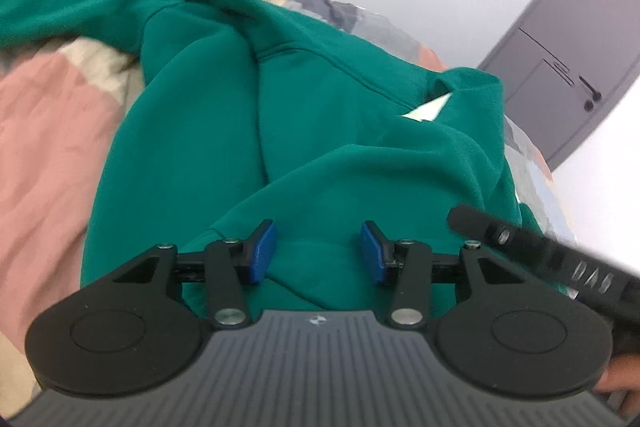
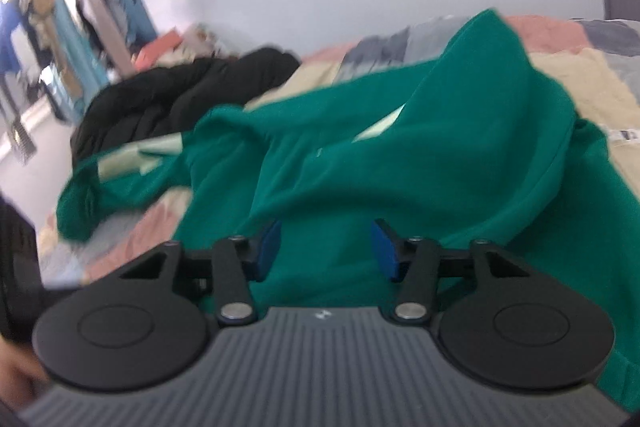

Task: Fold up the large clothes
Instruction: 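Grasp the other ribbed sleeve cuff with the left gripper and lift it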

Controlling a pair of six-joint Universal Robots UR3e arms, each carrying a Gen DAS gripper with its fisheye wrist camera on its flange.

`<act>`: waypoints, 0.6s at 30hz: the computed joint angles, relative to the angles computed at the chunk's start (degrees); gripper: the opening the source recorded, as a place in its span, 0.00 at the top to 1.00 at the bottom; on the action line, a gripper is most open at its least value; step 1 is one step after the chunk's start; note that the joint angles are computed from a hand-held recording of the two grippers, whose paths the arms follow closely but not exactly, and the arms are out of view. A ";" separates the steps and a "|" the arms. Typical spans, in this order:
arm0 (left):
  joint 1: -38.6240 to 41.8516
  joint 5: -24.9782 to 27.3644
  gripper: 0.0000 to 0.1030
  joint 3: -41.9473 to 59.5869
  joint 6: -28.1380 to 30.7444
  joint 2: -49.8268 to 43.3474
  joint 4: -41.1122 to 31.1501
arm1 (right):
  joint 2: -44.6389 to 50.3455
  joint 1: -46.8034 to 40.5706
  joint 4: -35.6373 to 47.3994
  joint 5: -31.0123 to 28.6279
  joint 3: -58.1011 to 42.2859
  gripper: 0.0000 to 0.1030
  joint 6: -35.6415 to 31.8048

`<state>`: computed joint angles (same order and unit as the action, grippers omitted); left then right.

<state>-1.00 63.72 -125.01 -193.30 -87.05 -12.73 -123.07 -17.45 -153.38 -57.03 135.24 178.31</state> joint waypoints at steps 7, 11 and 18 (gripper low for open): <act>-1.00 1.30 0.49 1.31 0.69 -2.64 -0.16 | 2.45 3.33 6.83 -3.98 -0.90 0.54 -3.06; -0.90 2.40 0.49 -0.01 -0.49 -2.97 3.94 | 4.55 6.21 3.75 -6.77 -0.72 0.54 -1.72; 7.36 5.49 0.48 -4.82 -2.47 4.08 10.67 | 2.41 4.42 7.20 -4.79 -1.11 0.54 -1.05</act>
<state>6.35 69.22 -129.82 -195.77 -82.97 -2.06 -120.66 -13.03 -146.18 -61.82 134.13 177.25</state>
